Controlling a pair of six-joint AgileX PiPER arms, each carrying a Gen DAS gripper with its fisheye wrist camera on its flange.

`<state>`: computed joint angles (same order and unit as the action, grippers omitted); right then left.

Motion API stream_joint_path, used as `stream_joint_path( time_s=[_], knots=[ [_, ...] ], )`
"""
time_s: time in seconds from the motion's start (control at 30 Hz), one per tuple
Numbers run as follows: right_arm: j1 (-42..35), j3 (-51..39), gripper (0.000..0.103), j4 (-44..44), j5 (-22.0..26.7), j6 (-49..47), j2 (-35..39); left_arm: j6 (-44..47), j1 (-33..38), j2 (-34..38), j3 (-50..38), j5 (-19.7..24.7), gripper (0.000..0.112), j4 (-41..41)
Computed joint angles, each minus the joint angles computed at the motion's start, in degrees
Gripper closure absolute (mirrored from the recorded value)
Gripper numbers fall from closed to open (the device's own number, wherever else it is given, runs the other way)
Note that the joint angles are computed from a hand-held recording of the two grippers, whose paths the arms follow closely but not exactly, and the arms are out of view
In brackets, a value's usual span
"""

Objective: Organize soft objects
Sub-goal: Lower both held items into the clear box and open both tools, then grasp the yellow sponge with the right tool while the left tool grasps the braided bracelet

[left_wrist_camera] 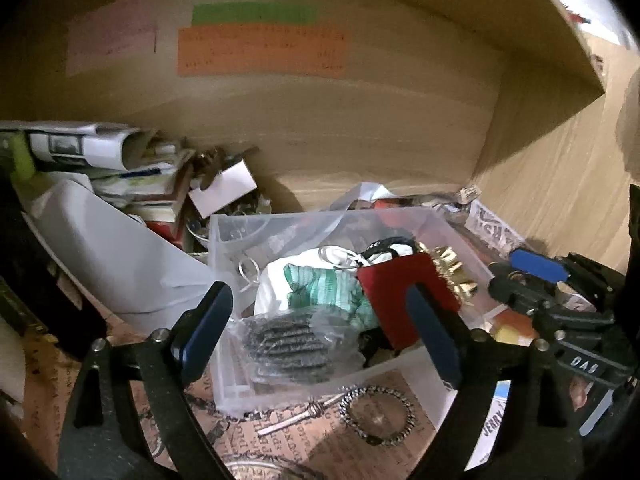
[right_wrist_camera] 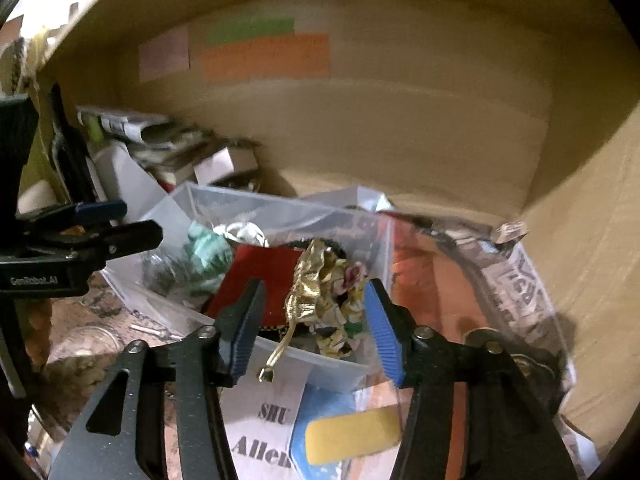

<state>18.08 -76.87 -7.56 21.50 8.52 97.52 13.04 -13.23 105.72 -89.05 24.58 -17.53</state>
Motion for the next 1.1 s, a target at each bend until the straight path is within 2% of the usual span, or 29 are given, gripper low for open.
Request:
stream_joint_path(
  time_s=[0.1, 0.27, 0.4, 0.63, 0.8, 1.07, 1.1],
  knots=[
    [-0.31, 2.98, 0.045, -1.16, -1.85, 1.55, -3.07, 0.42, -0.13, -2.56, 2.78, -1.1, 0.018, -0.18],
    [-1.03, 7.43, 0.043, -1.14, -3.15, 2.12, -6.58, -0.28, -1.28, -6.68, 8.47, -3.05, 0.015, 2.01],
    [-2.08, 10.6, 0.043, 1.91, -3.06, -0.73, -8.1, 0.31, -2.06, -7.3, 11.06, -2.03, 0.015, 1.34],
    [-4.22, 13.93, 0.043, 11.24, -2.12, -8.92, -6.21, -2.46, -4.25, -3.49, 11.85, 0.1, 0.015, 3.25],
    [-5.32, 14.34, 0.043, 15.0, -0.75, -12.52, -3.8, -5.87, -5.64, 1.02, 9.02, 3.13, 0.015, 6.56],
    [-6.27, 14.58, 0.044, 19.93, -0.28, -17.02, -2.23, -6.1, -6.22, 6.69, 3.29, 7.93, 0.015, 5.76],
    [-6.24, 14.86, 0.046, 19.78, -0.63, -16.97, -2.34, -6.16, -6.31, 7.16, 2.87, 8.26, 0.018, 5.77]
  ],
)
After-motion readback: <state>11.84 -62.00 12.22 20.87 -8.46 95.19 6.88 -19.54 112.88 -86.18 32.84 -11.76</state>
